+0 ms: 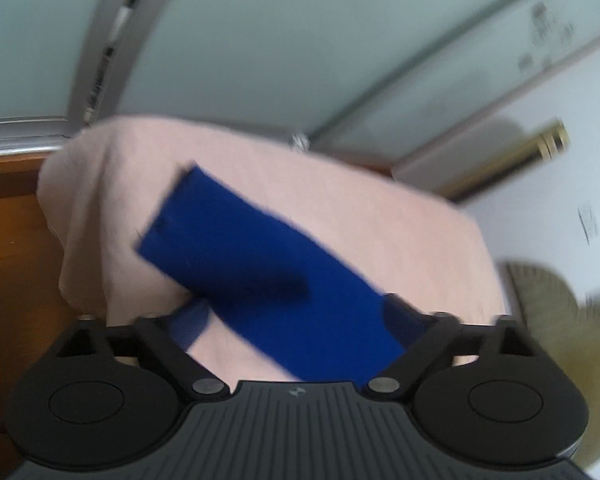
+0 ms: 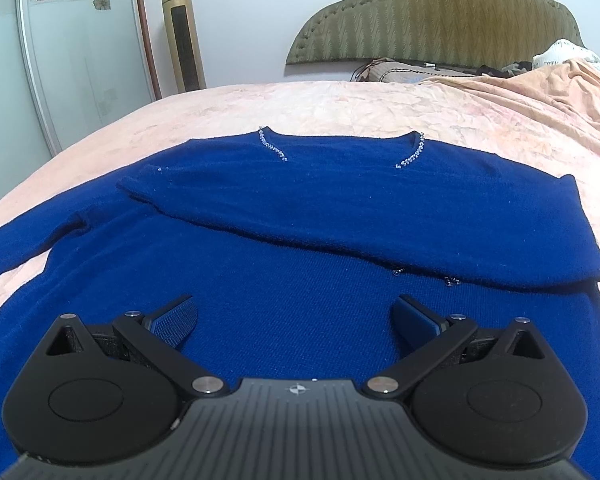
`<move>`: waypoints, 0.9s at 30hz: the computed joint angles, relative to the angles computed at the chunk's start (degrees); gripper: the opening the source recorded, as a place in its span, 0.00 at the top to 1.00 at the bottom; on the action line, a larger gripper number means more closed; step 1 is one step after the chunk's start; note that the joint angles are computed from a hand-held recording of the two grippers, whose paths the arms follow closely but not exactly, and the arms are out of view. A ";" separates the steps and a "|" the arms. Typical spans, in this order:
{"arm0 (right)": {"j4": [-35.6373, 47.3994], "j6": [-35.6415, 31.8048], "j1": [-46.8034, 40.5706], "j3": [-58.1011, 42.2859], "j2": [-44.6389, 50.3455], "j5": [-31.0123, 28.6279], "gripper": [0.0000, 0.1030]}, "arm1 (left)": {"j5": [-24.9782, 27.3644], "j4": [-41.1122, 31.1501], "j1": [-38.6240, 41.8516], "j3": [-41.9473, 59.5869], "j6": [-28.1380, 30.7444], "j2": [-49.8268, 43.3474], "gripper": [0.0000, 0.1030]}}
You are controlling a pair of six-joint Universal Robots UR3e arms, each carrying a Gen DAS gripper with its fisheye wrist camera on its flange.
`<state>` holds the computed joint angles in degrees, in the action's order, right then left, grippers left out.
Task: Fold small clothes
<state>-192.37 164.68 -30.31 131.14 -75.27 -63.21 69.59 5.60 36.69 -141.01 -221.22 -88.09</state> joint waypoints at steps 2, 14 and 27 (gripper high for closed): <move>0.02 -0.08 0.27 -0.22 0.16 -0.41 0.00 | -0.12 1.72 0.61 0.60 -1.28 -2.12 0.56; 0.06 -0.35 0.59 -0.10 0.01 -0.96 0.00 | 33.48 -3.07 -22.62 20.07 7.10 -10.45 0.94; -2.56 9.27 -14.98 7.31 -7.87 11.93 0.00 | 32.62 -8.98 -53.00 70.20 33.47 -39.91 0.94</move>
